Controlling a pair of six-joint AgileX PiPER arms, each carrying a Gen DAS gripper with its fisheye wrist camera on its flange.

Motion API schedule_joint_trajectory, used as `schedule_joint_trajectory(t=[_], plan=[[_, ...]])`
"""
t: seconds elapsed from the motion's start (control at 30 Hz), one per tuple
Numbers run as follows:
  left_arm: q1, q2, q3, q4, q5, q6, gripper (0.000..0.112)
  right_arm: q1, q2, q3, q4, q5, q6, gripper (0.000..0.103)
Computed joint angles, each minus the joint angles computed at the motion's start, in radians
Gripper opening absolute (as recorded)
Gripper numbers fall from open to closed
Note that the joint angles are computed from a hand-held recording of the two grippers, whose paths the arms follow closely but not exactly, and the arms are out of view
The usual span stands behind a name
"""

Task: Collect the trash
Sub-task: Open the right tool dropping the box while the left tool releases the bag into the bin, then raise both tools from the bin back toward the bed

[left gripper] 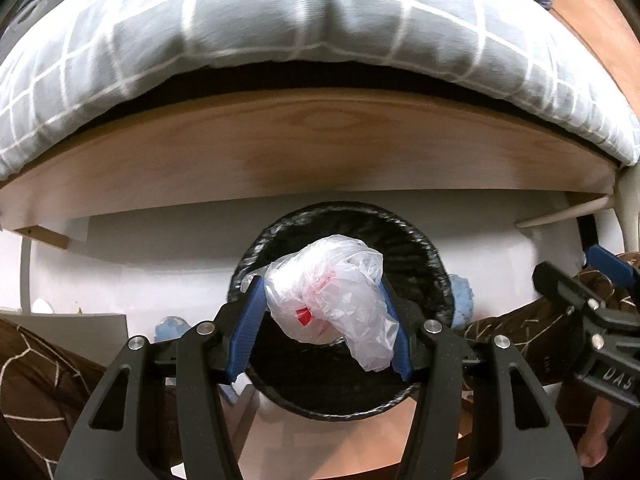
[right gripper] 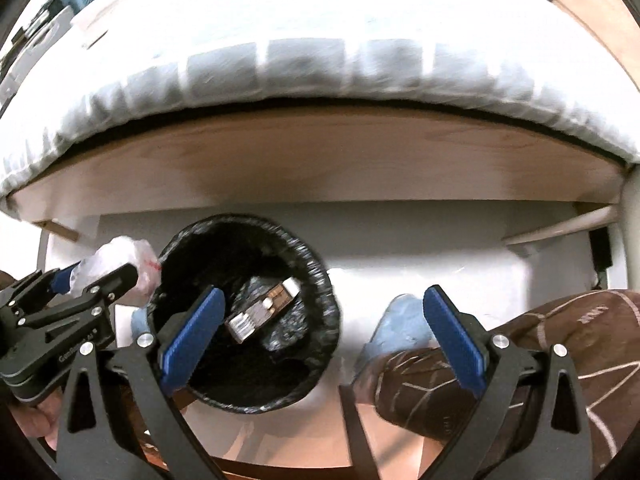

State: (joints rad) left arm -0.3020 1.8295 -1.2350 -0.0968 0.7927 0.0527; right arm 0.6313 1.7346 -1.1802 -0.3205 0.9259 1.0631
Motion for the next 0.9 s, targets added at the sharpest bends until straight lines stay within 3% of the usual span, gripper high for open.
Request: schedule_joint_trajectory(t=[0.4, 0.7, 0.9], plan=[[-0.075, 0.005, 0.017, -0.026, -0.014, 0.004, 0.058, -0.046, -0.053, 0.06, -0.029, -0.016, 0.042, 0.096], [-0.08, -0.022, 0.038, 0.022, -0.054, -0.039, 0.089, -0.034, -0.04, 0.048, -0.037, -0.013, 0.037, 0.096], [-0.07, -0.043, 0.05, 0.029, -0.075, -0.027, 0.096, -0.032, -0.033, 0.043, -0.042, -0.016, 0.036, 0.096]])
